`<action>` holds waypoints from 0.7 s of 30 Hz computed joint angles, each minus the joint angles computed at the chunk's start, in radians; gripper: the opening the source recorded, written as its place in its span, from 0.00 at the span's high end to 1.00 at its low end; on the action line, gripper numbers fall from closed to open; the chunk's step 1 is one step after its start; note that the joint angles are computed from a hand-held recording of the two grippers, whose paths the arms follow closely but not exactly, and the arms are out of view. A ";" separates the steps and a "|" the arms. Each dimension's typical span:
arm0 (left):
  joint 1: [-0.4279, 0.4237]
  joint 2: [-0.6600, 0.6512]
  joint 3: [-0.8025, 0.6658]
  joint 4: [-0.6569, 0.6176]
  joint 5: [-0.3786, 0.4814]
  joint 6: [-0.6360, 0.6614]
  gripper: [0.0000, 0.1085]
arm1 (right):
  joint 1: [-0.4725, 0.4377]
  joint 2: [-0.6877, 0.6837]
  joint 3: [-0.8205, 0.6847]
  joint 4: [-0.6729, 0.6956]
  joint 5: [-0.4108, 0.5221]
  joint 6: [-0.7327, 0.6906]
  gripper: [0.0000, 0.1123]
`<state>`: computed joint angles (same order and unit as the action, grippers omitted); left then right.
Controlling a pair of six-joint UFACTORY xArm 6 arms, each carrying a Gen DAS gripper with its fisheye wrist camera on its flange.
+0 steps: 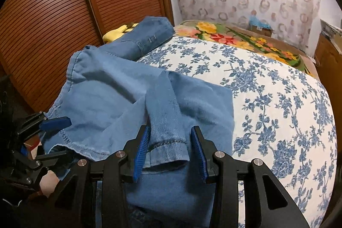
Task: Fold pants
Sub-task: 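Grasp the jeans edge with the left tool while the right tool grasps the leg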
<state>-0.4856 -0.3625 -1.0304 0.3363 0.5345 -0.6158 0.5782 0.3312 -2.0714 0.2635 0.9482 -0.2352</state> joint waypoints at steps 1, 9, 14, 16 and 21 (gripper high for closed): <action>-0.003 -0.002 0.002 0.003 -0.001 0.000 0.41 | -0.003 0.005 0.003 0.006 -0.008 -0.009 0.63; -0.002 -0.021 0.019 0.019 -0.043 -0.030 0.61 | -0.009 -0.009 0.048 0.025 -0.055 -0.028 0.79; -0.011 -0.006 0.011 -0.018 -0.034 0.014 0.61 | -0.008 -0.055 0.117 0.053 -0.139 -0.044 0.90; -0.012 0.005 0.006 -0.032 -0.036 0.032 0.61 | -0.008 -0.077 0.144 0.069 -0.174 -0.052 0.91; -0.018 0.027 0.000 -0.070 -0.034 0.076 0.76 | -0.002 -0.122 0.195 0.082 -0.241 -0.076 0.91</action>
<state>-0.5032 -0.3351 -1.0305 0.2665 0.5001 -0.5403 0.5766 0.2089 -1.8762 0.3450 0.7074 -0.3112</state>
